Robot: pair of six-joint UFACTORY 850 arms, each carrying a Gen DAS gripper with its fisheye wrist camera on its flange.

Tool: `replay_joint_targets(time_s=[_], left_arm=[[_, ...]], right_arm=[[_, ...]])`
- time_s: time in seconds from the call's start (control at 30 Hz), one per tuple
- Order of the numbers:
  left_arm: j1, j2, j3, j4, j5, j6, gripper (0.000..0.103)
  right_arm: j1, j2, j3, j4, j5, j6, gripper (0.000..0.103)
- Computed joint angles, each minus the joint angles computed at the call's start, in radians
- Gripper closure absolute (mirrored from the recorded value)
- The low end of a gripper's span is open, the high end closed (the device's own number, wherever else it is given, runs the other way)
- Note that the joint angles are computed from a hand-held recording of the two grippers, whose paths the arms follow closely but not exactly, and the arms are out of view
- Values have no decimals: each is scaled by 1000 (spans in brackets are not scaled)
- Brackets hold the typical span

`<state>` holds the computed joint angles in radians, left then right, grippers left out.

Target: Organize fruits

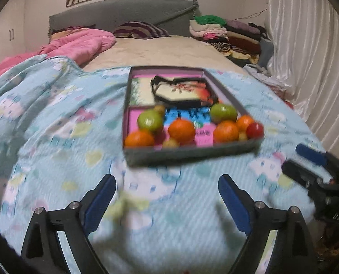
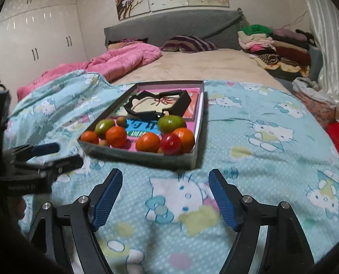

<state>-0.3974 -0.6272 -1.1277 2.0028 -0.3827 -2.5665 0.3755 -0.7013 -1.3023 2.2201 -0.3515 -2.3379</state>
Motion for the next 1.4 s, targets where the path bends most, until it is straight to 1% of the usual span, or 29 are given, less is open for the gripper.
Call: replay_joint_targets(time_s=[0.03, 0.1, 0.2, 0.47, 0.83, 1.4], left_arm=[[-10, 1, 11, -17, -13, -2, 8], [-24, 2, 25, -39, -23, -6, 8], [-39, 6, 45, -39, -43, -22, 7], [-51, 11, 59, -48, -42, -37, 7], [-46, 14, 57, -74, -43, -17, 7], [-41, 13, 59, -59, -41, -35, 7]], right_arm=[[5, 6, 12, 44, 1, -39, 23], [14, 15, 38, 133, -1, -110, 22], [19, 20, 62, 171, -7, -121, 21], [29, 7, 75, 180, 23, -135, 21], [31, 4, 74, 161, 18, -129, 21], [28, 3, 72, 163, 17, -127, 21]])
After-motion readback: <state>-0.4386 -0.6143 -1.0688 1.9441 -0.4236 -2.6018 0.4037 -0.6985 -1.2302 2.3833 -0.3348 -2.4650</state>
